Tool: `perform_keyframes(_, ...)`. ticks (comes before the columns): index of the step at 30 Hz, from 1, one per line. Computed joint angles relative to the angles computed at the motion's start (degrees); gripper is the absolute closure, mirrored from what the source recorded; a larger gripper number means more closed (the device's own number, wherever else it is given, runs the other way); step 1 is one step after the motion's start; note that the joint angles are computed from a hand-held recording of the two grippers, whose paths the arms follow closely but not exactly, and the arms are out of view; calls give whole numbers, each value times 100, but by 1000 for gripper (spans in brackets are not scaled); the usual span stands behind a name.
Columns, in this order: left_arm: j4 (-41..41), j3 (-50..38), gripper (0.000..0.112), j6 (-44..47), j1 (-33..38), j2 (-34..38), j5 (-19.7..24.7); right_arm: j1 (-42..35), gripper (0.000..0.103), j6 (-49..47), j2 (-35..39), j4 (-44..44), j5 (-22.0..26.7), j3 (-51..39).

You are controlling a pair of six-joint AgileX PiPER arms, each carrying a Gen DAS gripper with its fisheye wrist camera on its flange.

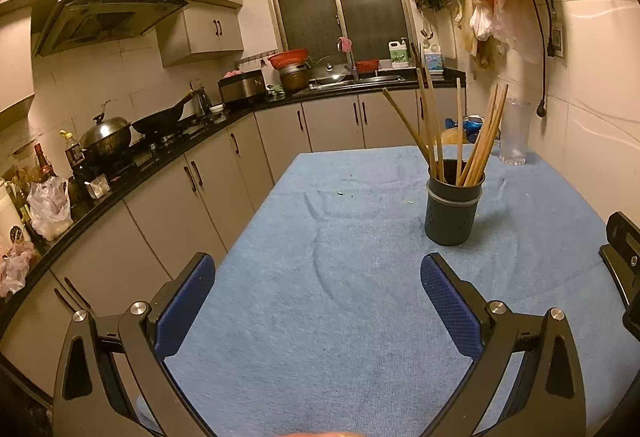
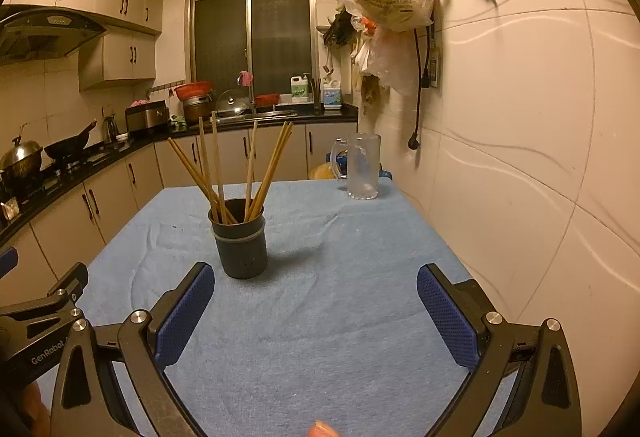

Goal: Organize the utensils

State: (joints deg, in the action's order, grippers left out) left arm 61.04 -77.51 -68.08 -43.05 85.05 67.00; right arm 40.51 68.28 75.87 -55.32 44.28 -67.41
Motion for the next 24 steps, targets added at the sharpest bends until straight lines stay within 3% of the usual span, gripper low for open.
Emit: perform_keyframes(24, -201, 4, 10, 74, 147, 158, -213, -214, 0, -348, 189, 364, -196, 5)
